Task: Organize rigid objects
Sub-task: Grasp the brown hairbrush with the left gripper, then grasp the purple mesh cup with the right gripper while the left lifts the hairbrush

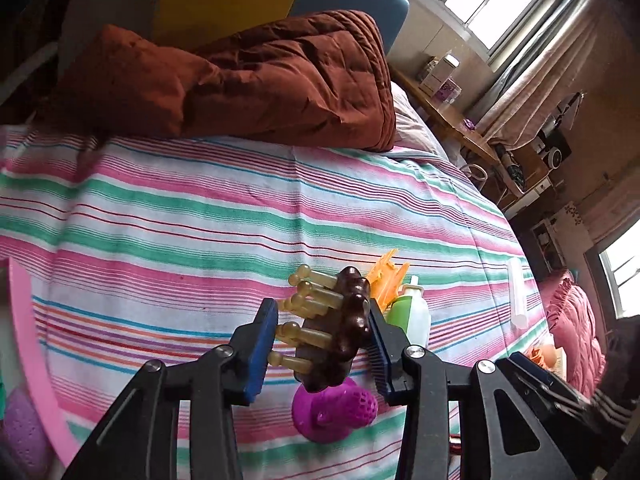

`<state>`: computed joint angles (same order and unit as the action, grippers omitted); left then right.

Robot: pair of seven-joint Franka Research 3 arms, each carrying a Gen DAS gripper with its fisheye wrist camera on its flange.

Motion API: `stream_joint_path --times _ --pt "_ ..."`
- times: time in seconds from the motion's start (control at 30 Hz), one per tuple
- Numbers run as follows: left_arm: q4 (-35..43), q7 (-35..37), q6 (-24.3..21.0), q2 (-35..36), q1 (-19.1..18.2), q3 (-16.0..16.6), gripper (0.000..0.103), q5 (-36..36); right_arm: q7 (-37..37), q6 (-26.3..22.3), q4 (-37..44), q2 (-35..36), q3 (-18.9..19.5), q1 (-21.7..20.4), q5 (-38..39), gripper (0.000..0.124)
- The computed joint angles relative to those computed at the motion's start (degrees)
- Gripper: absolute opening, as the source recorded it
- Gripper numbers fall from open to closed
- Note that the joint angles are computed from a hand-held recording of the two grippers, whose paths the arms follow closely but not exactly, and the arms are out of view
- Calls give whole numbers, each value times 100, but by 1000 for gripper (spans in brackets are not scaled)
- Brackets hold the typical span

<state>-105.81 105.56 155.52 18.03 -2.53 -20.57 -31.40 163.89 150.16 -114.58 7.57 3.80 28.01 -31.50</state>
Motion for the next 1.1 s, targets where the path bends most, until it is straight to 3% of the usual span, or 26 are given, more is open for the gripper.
stream_joint_path --times 0.1,0.23,0.43,0.53,0.63,0.87,1.03,1.07,1.1 --pt "-487 483 63 -485 174 -93 43 -443 -72 -91 33 23 10 0 55 83" --pt "-1199 1164 24 -1228 168 50 43 -1233 -246 -76 40 57 26 -21 266 83" --pt "-2218 1989 -144 -2263 -117 505 43 -2252 -794 102 67 166 67 -27 838 83" --pt "-2684 2201 -206 -2725 -311 784 43 -2476 -1116 462 47 193 81 20 984 83" --pt "-3069 2327 -223 -3096 -505 1063 43 -2598 -2010 760 214 363 267 22 1585 78" --pt "-3725 2280 -189 -3731 -886 1678 43 -2600 -2524 222 1374 1162 48 625 1596 71" --pt "-4107 2171 -90 -4150 -1062 2111 43 -2431 -2601 -597 2428 1894 -216 960 1455 71" --pt "-4176 2127 -62 -4223 -1077 2177 43 -2380 -2671 -769 2590 2006 -245 992 1456 68" --pt "-4242 2109 -35 -4290 -1095 2253 43 -2342 -2714 -972 2779 2136 -288 1049 1421 53"
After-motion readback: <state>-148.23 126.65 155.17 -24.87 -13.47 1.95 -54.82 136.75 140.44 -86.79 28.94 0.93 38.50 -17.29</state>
